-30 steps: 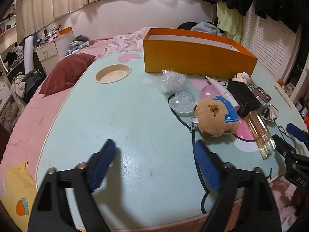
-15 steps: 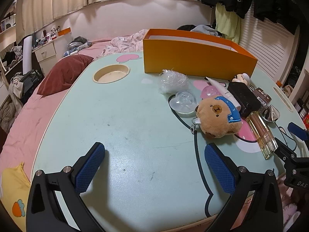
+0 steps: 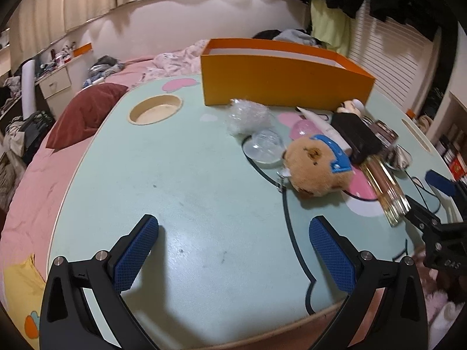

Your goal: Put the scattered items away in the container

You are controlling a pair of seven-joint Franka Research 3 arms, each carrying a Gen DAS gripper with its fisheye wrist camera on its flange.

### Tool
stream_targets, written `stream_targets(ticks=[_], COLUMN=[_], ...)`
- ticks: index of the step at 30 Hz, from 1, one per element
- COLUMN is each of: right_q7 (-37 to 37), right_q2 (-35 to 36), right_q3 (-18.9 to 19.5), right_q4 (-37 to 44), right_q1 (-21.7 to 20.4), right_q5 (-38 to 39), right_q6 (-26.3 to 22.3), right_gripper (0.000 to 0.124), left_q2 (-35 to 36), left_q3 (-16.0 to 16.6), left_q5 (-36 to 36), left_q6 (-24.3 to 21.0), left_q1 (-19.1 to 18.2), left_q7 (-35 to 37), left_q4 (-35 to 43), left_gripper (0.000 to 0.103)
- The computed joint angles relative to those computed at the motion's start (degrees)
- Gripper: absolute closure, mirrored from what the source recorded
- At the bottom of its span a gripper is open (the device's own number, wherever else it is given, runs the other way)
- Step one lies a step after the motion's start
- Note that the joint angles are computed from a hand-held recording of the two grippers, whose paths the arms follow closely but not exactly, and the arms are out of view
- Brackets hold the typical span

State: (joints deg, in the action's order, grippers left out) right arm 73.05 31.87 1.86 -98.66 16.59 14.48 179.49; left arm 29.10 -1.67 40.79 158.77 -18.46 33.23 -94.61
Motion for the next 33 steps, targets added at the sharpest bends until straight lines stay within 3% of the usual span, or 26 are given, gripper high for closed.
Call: stream_targets(ticks=[2,4,6,9,10,11,18,19,20,22,23,25,26,29,33], right_q7=[-0.10,-0.37,-0.75,-0.85,-0.89,-0.92,-0.99,-1.03,-1.04,-1.16,-1.22,-1.23,-1.20,-1.18,-1.41], right_q2=[0.02,0.05,0.02,0.06,0.06,0.06,0.10,0.08,0.08,0.05,0.02,-0.02,-0.01,-0.01,0.03], right_q3=[0.09,0.41,0.80,0.77,0.80,0.79,0.70,0.75,0.74,0.87,0.96,0.93,0.85,0.79,1.08], right_q4=[0.04,0.09,0.06,0.10,0.10,0.10,0.07,0.01,0.01,-0.04,-0.07,-0.14,-0.14,-0.17,-0.19], right_q1=[-0.08,-0.36,-0.72,-0.69,-0.71,-0.70,-0.62,-0.63,-0.63,-0.70,-0.76,-0.68,-0.61,-0.55,-0.82], right_q5=[0.03,0.09,0.20,0.34,0.39,0.42,0.60,0.61,0.63,0.65,0.68,0.72,0.73,0.74,0.80], right_q6=[0.00,-0.02,-0.12,-0.09,-0.09,-0.10,0.12,0.22,0.22,0.25,0.27,0.36,0.37,0.40,0.53], right_gripper=[0.021,0.021,0.021,0.021,0.021,0.021,0.021,0.021,0.021,0.021,0.021,0.021,0.021,0.021,0.021], left_q2=[-0.71,-1.99,-4.93,-9.97,-12.35,-13.94,-21.13,-21.37,-21.72,-21.76,-21.47,-20.09,-19.05,-15.64,-14.11], left_q3=[-2.41,-1.90,3.03,9.60,12.31,13.03,13.16,13.23,13.12,12.57,11.86,9.27,8.23,8.00,5.20], left_q5=[-3.21,-4.17,-0.60,7.44,11.92,14.18,23.88,23.77,23.15,15.27,7.03,-6.61,-10.19,-9.26,-14.68], left_q6=[4.00,7.98,11.92,13.12,11.69,9.78,-19.85,-21.45,-21.10,-16.75,-11.16,-5.29,-5.24,-10.46,-9.67], left_q1=[2.73,3.15,0.56,-2.41,-3.75,-3.88,-1.07,0.18,1.57,5.68,8.85,14.16,16.16,18.73,24.39], left_q7=[2.88,2.69,-2.37,-11.44,-16.35,-18.57,-23.16,-24.07,-24.48,-20.84,-14.39,-1.70,1.82,-1.33,-0.98], left_q4=[-1.70,-3.57,-6.06,-8.68,-9.36,-9.65,-3.46,-2.29,-1.97,-0.60,-0.34,1.01,2.70,9.87,14.74], left_gripper=[0.000,0.000,0.000,0.000,0.000,0.000,0.000,0.000,0.000,0.000,0.000,0.000,0.000,0.000,0.000])
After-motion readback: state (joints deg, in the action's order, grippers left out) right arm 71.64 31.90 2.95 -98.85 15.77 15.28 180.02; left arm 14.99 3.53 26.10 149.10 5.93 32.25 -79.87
